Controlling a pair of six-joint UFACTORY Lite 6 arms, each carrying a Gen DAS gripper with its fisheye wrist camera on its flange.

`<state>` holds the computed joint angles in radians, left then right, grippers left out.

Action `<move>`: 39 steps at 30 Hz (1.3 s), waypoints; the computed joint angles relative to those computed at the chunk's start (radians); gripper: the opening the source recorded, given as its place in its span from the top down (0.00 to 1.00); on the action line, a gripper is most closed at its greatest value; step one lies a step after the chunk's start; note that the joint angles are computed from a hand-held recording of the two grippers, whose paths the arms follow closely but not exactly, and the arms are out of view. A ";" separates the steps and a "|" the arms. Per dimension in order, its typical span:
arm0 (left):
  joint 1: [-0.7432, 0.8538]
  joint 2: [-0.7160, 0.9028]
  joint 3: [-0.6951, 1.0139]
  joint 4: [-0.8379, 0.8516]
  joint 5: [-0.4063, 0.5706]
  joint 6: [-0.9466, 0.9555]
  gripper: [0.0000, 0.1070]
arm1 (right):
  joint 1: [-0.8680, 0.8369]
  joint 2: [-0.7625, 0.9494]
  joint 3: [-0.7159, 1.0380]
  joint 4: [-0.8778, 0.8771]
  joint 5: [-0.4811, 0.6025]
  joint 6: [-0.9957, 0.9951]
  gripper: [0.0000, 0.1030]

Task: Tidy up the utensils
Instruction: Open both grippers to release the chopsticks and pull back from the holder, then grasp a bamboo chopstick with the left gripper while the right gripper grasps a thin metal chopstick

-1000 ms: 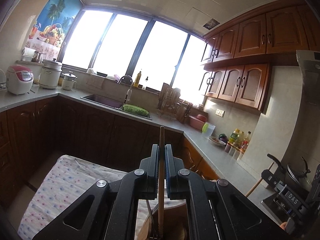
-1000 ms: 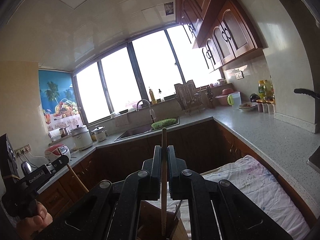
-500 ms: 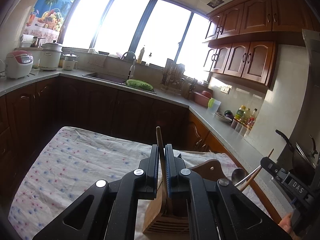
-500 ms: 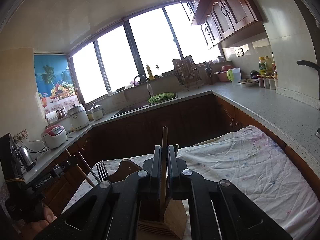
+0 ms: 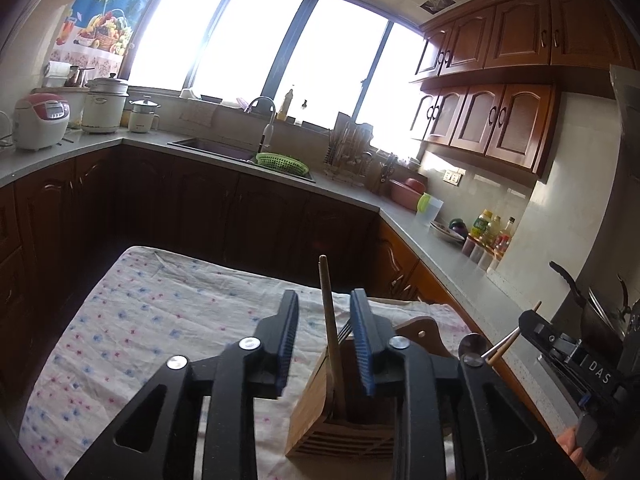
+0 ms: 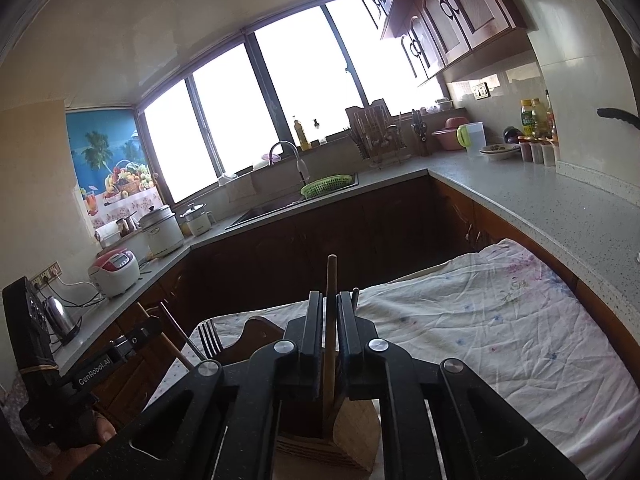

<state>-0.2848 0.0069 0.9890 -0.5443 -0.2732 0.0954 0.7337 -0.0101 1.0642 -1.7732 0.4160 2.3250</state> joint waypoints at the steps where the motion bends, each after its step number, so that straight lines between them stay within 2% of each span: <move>1: -0.003 -0.024 -0.025 -0.013 -0.007 0.010 0.59 | -0.001 -0.014 -0.011 -0.022 -0.004 0.022 0.72; 3: -0.005 -0.067 -0.058 -0.083 -0.003 0.080 0.53 | 0.024 -0.038 -0.021 0.004 0.049 0.002 0.39; 4: -0.009 -0.092 -0.086 -0.091 -0.008 0.084 0.50 | 0.032 -0.059 -0.036 -0.005 0.068 0.016 0.35; 8: -0.019 -0.206 -0.187 -0.202 -0.003 0.174 0.40 | 0.031 -0.142 -0.088 0.000 0.067 0.046 0.32; 11: -0.050 -0.301 -0.265 -0.402 -0.008 0.348 0.30 | 0.050 -0.206 -0.142 0.018 0.094 0.046 0.26; 15: -0.092 -0.447 -0.385 -0.563 0.004 0.445 0.30 | 0.108 -0.301 -0.241 0.050 0.145 0.044 0.20; 22: -0.217 -0.689 -0.523 -1.134 -0.042 0.945 0.30 | 0.254 -0.443 -0.421 0.186 0.234 0.003 0.19; 25: -0.327 -0.798 -0.577 -1.301 -0.148 1.068 0.30 | 0.338 -0.502 -0.496 0.249 0.297 -0.001 0.19; 28: -0.458 -0.870 -0.607 -1.390 -0.277 1.117 0.30 | 0.425 -0.558 -0.557 0.313 0.360 -0.001 0.19; 33: -0.668 -0.987 -0.651 -1.473 -0.487 1.113 0.30 | 0.585 -0.627 -0.617 0.407 0.499 0.001 0.19; 39: -0.937 -1.016 -0.660 -1.507 -0.723 1.028 0.30 | 0.756 -0.689 -0.672 0.499 0.633 0.022 0.19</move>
<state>-1.2220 -1.0091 0.3287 -2.0510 -0.9963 1.1231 1.4897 -0.6989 0.3922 -1.2742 1.0488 2.3470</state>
